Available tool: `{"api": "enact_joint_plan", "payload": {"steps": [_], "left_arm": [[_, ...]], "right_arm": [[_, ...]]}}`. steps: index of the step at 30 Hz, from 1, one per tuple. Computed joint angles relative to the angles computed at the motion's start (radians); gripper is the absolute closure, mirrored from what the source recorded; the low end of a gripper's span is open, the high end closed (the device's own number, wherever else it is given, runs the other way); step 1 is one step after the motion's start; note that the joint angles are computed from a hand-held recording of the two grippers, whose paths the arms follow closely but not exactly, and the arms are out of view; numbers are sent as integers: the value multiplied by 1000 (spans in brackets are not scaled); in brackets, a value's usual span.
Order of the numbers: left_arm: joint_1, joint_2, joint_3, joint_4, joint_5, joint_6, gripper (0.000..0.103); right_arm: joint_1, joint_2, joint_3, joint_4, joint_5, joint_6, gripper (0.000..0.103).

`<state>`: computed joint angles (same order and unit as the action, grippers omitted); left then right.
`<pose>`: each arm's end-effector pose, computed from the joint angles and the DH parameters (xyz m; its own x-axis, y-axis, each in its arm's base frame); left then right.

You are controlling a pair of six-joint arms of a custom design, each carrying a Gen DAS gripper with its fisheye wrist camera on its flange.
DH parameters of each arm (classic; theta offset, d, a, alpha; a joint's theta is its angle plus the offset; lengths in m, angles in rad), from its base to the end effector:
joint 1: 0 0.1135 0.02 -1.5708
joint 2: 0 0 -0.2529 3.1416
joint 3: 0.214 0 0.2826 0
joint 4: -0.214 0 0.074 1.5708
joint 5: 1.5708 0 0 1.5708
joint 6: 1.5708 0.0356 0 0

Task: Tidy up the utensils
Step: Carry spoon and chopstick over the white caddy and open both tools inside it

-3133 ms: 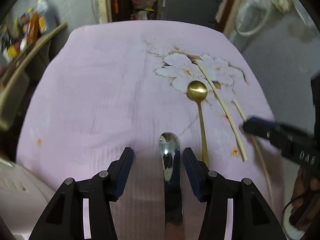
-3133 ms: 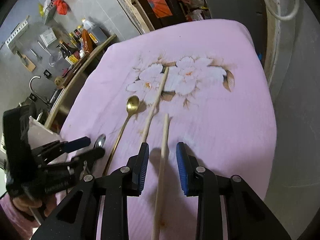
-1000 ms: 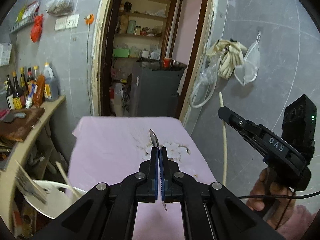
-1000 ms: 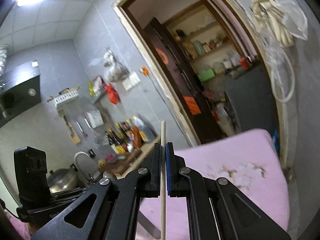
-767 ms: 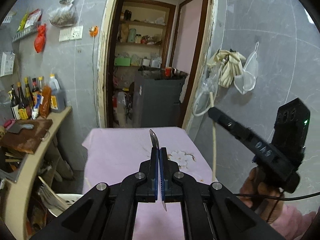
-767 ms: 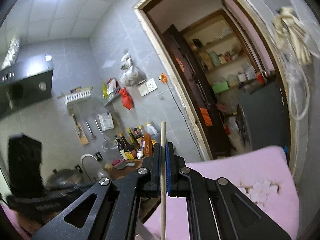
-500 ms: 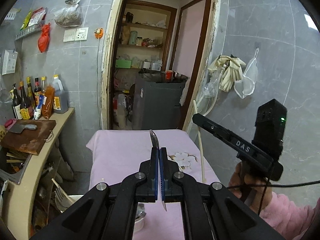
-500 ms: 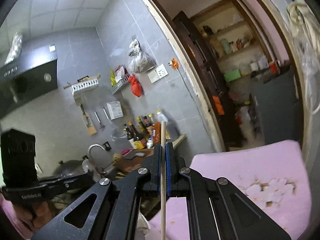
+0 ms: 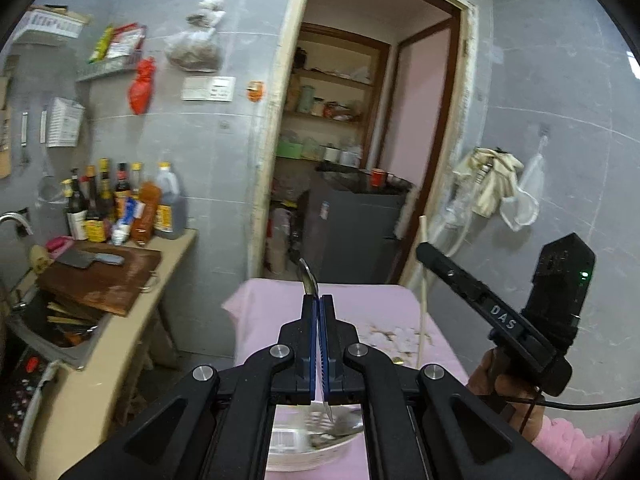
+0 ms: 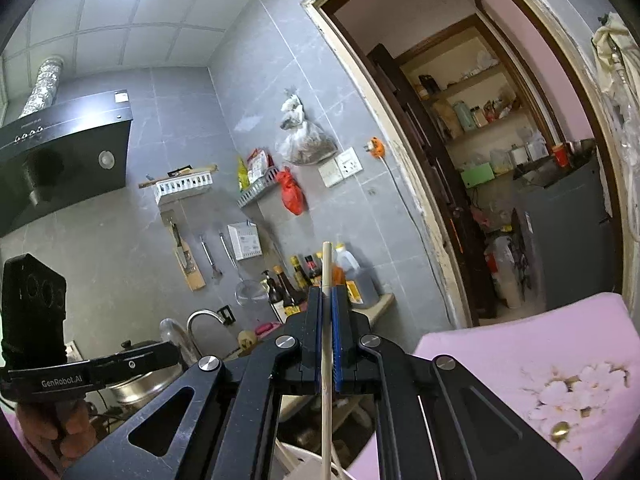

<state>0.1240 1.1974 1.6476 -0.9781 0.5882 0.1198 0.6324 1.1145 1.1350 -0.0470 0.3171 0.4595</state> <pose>0.2404 0.0101 0.4710 -0.4517 0.0439 -0.8911 0.4298 0.8859 -0.1742 0.2415 0.1632 0.4033 -0.1567 0.4076 -0.8996 -0.2685 0.8590 0.4359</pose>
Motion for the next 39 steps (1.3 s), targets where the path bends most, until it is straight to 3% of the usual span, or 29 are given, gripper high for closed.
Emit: {"api": "enact_joint_plan", "payload": {"steps": [8, 16, 30, 39], "left_arm": [[110, -8, -127, 95, -24, -5, 101], [94, -9, -250, 190, -96, 11, 101], [72, -25, -362, 182, -85, 83, 101], [72, 2, -356, 138, -55, 37, 99]], "right_arm": [[82, 136, 25, 155, 157, -39, 99], [148, 238, 38, 152, 295, -28, 99], [153, 253, -15, 71, 283, 65, 99], [166, 201, -52, 19, 242, 65, 97]]}}
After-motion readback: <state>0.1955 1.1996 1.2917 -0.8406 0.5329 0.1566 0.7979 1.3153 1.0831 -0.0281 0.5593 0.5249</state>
